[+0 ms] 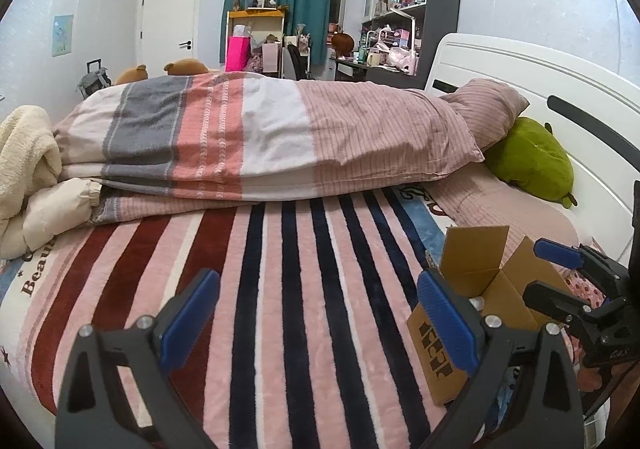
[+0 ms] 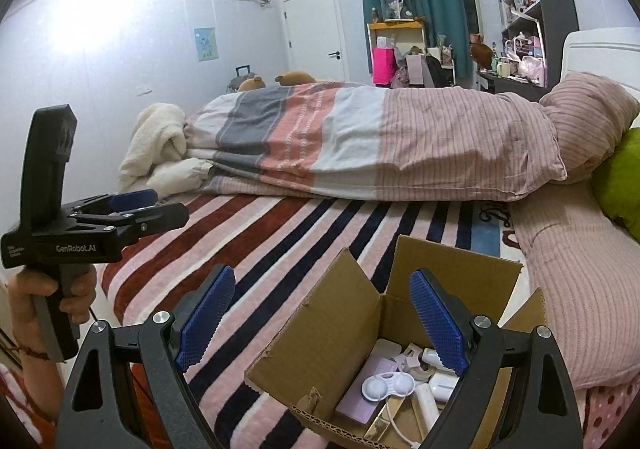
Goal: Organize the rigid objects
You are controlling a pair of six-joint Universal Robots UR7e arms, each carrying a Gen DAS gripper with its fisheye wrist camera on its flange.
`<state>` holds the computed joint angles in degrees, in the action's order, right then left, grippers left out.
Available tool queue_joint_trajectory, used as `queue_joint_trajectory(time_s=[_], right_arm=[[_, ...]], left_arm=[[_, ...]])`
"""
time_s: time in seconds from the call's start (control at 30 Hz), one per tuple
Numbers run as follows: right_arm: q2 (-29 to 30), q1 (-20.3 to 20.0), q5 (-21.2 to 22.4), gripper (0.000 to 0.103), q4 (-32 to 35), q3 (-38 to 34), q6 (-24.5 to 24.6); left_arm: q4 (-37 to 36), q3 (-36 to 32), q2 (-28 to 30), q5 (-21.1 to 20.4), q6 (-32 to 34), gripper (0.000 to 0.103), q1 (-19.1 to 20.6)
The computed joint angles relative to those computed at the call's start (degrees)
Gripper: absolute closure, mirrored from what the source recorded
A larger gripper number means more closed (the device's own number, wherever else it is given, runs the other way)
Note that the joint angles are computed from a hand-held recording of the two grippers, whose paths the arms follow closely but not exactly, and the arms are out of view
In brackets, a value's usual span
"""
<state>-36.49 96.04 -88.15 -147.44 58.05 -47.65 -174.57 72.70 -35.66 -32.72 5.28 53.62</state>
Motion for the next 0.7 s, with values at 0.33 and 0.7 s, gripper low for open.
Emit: queue_joint_trajectory(time_s=[0.33, 0.7], right_arm=[[-0.5, 0.1, 0.0, 0.015, -1.6, 1.3, 0.5], [-1.5, 0.6, -1.2, 0.015, -4.5, 4.0, 2.3]], left_arm=[[-0.3, 0.1, 0.1, 0.7, 0.2, 0.005, 0.0], [-0.2, 0.1, 0.0, 0.6, 0.3, 0.005, 0.0]])
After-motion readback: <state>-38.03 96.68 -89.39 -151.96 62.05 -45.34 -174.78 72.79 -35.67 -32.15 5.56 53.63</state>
